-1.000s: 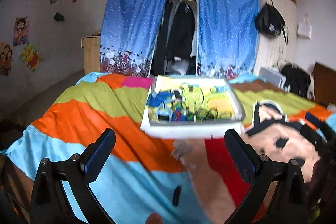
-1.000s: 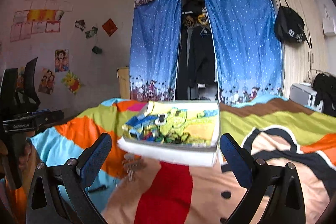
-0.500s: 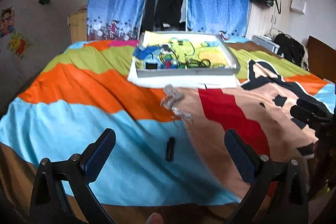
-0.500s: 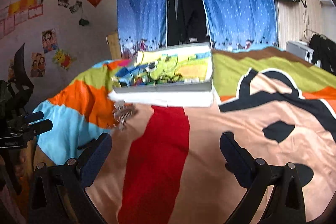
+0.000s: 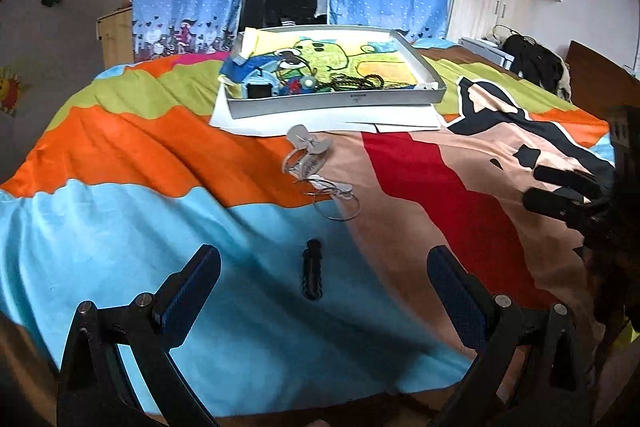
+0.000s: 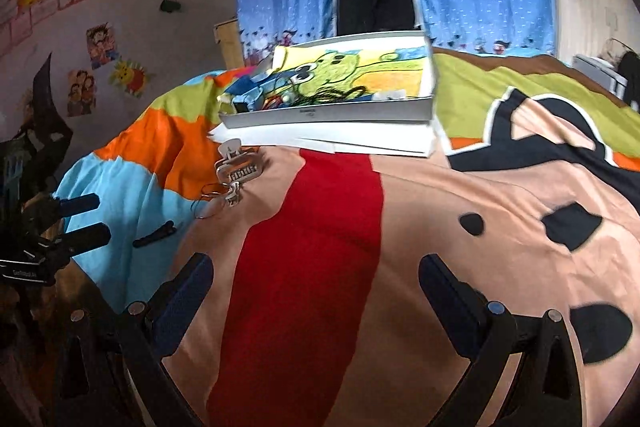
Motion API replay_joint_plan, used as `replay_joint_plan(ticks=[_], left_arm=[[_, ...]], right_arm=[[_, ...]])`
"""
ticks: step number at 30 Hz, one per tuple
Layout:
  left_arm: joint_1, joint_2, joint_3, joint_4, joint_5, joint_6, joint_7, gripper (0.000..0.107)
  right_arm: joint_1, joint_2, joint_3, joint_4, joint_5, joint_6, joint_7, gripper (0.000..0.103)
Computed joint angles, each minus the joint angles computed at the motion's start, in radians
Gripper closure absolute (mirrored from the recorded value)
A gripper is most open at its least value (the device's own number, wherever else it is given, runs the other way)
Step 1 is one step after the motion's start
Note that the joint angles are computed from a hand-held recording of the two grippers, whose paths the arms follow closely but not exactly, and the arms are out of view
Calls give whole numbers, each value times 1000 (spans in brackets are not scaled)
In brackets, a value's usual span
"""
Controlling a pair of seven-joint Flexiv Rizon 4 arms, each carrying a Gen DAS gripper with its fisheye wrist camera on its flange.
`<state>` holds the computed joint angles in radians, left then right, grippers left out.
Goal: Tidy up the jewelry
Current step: 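Grasp the black hair tie with the left tool while the right tool approaches the white claw clip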
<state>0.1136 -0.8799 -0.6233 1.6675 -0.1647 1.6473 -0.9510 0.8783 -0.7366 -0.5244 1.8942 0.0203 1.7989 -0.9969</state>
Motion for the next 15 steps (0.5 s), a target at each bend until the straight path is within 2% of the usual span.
replay_joint_plan(ticks=[4,6,9,11,15], left_arm=[[-3,-27,-13,-43,-11,-49,29,7],[-19,-34,0,-67,-31,-84,42,11],[-47,-32,34,-89,-70,-126,53,23],[-69,-30,63,-106,-97,-161,62,36],[-111,-25,117,-131,-147,-212,76,52]], right_arm=[[-88,-23,69,-72,-54,-21,-23,0],[-126,-33,103,-103,-76,-32,-26,0],[-168,-46,141,-137,-103,-40,-26,0],[-190,-55,159,-153,-119,-43,-29,0],[-226,-66,189,-180,-146,-59,-26,0]])
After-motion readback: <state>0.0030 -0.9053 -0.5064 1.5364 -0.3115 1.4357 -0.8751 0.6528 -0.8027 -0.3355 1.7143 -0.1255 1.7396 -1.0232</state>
